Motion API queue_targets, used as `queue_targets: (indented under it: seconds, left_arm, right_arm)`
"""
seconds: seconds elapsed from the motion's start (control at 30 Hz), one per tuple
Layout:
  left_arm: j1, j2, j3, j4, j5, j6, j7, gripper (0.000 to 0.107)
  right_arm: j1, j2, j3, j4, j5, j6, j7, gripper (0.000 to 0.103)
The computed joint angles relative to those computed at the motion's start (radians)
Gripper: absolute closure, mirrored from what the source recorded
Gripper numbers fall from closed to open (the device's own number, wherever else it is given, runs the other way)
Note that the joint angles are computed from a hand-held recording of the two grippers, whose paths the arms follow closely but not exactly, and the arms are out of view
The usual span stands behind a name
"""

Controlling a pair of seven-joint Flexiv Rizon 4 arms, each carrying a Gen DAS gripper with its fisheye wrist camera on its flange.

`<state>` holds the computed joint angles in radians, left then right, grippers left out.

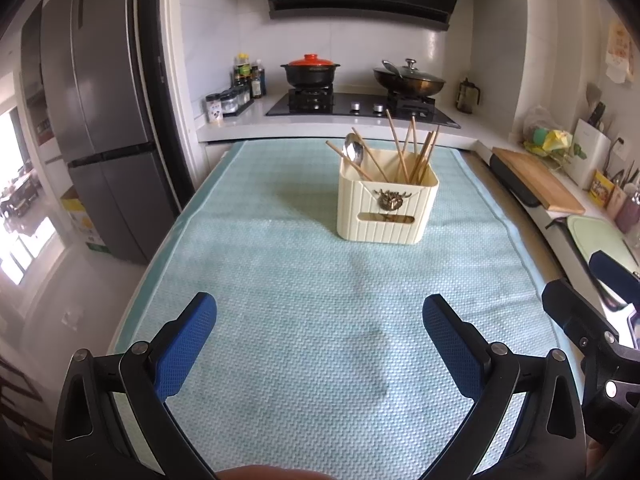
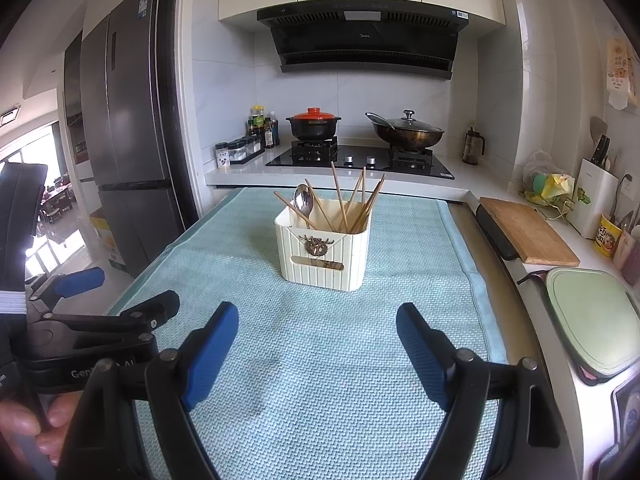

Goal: Organize utensils

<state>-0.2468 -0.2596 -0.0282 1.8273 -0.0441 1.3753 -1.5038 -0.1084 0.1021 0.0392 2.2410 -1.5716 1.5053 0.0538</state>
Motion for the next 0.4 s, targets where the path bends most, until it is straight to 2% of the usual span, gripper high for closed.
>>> queue_targets:
  seconds: [0.2, 0.27, 0.4]
  left_arm:
    - [0.002, -0.007, -0.003, -0.007, -0.001, -0.008, 0.003, 0.004]
    - [0.013, -0.005, -0.020, 0.013, -0.022, 0.027, 0.021, 0.004]
    - [-0.007, -0.013, 0.001, 0.014, -0.002, 0.064, 0.002, 0.004]
  right_arm:
    - [0.000, 0.000, 0.001, 0.002, 0.005, -0.002, -0.003, 0.020]
    - [0.001, -0.001, 0.001, 0.004, 0.013, -0.004, -0.006, 0.020]
    - [0.000, -0.005, 0.002, 0.004, 0.020, -0.005, -0.010, 0.020]
